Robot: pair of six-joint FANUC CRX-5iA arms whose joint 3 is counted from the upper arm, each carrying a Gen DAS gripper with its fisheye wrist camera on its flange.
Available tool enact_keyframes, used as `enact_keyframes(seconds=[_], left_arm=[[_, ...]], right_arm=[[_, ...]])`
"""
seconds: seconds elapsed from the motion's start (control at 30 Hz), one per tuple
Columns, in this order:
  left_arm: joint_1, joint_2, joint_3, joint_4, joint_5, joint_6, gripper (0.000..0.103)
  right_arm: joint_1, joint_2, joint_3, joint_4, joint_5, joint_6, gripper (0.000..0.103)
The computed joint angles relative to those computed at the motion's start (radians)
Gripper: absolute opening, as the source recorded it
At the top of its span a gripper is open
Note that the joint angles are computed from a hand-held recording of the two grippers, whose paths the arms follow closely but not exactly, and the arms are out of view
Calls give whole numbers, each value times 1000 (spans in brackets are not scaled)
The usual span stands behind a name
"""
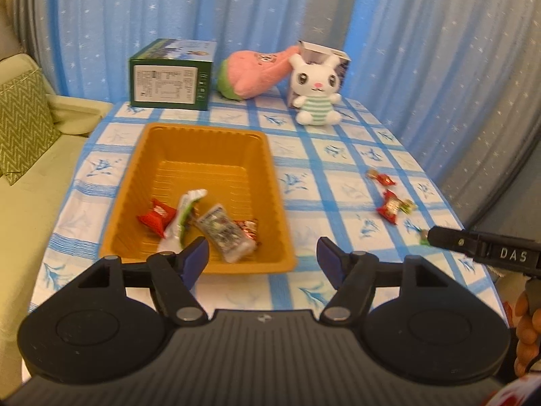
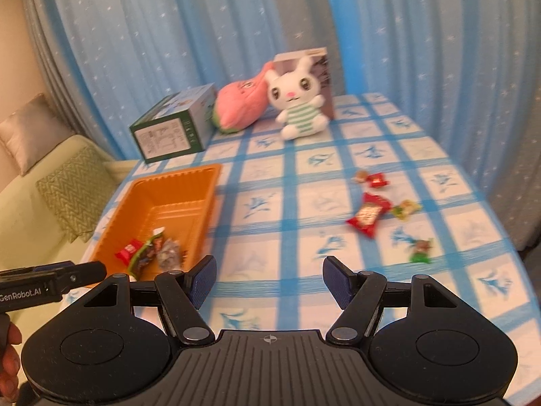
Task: Organize snacks
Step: 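Withdraw both grippers from the tray toward the remaining candies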
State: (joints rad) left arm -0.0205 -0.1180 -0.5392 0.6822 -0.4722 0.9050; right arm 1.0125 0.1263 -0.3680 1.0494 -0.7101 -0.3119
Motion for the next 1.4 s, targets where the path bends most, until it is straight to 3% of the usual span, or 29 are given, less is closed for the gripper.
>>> enact_keyframes(seconds=[0.6,1.03,1.4], left_arm=[[-136,26,16,-26,17,42,71],[-199,123,101,-56,1,102,76],[-262,213,173,-105,82,113,78]], right_arm=[[52,-205,-222,24,-211,-169,69],[33,-255,-283,4,-227,-222,69],[-16,-256,-294,-3,-199,-213,69]])
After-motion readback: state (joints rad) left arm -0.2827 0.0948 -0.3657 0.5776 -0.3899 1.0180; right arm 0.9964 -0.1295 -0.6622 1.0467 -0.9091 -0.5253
